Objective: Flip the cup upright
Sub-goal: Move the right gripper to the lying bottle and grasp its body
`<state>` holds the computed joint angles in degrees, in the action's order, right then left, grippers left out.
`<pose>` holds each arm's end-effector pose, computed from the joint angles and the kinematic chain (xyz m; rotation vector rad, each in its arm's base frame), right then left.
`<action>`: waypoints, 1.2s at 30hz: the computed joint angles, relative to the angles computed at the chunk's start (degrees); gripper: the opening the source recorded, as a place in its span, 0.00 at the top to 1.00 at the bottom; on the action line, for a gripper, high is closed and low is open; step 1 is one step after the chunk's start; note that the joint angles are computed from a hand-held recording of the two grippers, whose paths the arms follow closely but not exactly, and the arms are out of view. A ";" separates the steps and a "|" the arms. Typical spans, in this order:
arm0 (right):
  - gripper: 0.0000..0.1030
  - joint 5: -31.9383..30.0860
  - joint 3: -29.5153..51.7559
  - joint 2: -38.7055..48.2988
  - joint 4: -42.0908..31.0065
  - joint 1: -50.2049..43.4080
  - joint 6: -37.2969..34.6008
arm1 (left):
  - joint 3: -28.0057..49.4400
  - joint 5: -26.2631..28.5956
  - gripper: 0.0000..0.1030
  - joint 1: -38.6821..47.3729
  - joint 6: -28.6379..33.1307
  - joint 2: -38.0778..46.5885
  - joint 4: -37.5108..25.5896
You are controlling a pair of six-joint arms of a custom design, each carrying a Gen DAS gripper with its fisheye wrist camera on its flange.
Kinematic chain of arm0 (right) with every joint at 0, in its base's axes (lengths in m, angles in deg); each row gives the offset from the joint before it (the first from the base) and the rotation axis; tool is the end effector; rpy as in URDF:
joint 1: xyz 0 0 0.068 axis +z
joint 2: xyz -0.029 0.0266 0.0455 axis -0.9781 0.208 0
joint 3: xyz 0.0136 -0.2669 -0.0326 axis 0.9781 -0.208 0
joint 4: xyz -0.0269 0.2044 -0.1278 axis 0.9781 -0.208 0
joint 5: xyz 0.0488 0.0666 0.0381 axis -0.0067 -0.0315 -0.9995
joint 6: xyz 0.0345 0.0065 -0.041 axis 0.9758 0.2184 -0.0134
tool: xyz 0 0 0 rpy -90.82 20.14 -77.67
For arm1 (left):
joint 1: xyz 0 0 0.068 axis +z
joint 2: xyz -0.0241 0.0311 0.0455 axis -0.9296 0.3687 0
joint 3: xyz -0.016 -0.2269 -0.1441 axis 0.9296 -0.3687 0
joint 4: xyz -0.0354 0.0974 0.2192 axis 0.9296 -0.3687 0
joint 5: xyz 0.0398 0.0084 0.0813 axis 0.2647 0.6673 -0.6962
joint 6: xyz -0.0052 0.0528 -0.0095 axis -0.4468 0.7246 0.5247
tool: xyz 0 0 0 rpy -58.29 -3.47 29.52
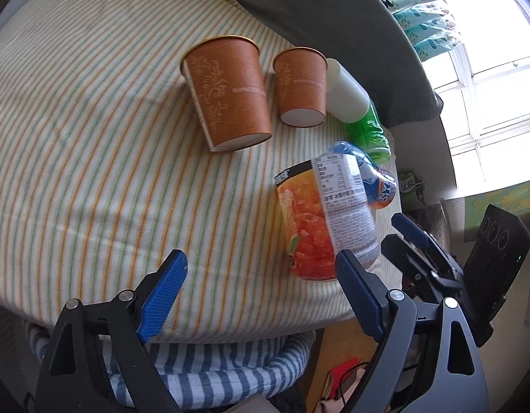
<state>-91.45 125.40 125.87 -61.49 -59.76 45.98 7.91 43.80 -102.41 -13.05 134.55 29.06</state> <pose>0.3607 0.1353 0.1173 -1.0351 2.4033 0.5838 0.2210 -0.1499 0.0901 -0.8563 2.5095 -0.7461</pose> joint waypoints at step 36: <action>0.04 12.99 42.95 24.56 -33.11 13.61 -3.32 | -5.14 -10.86 0.14 -5.13 4.92 -3.74 -8.41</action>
